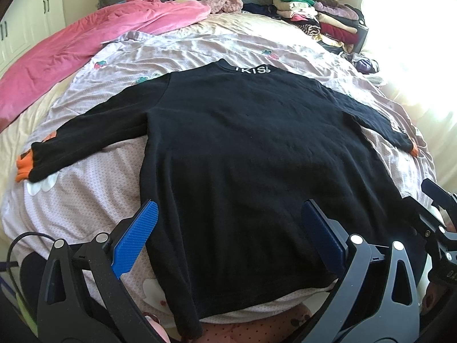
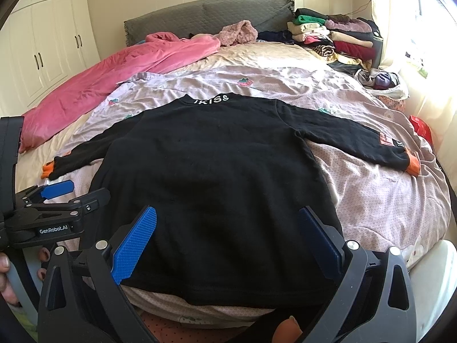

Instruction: Fold small clothes

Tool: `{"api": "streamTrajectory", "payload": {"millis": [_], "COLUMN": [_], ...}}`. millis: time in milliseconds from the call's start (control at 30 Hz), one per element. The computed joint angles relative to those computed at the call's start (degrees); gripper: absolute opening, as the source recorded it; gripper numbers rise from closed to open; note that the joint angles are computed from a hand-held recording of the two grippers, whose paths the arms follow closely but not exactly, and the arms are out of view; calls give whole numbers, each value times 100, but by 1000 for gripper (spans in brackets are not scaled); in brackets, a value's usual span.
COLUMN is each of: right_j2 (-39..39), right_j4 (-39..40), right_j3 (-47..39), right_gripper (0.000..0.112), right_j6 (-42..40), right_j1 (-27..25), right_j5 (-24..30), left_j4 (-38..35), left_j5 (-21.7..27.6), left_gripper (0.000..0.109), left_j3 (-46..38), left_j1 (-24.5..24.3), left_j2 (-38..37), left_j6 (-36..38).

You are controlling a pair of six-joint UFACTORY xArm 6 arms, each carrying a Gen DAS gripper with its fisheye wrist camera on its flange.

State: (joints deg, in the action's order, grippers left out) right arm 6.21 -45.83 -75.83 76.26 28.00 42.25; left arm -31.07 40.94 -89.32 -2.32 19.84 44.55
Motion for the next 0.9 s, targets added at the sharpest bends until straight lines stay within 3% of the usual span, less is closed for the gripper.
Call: {"api": "streamTrajectory", "payload": {"millis": [667,900], "right_j2": [259,410], "right_j4": [-147,-259], "right_j3": [-547,-878], "right_gripper": [99,99], "right_j6": [-106,-118], "right_j1": [-409,-671], "right_j5": [312,520], "left_j4": [197,441], "left_j5": [139,478], "left_gripper": [94,94], "left_j3": [-1185,-2238], "left_j1": [-337,-453], "left_j2": [838,1488], "left_j6": [-363,-792]}}
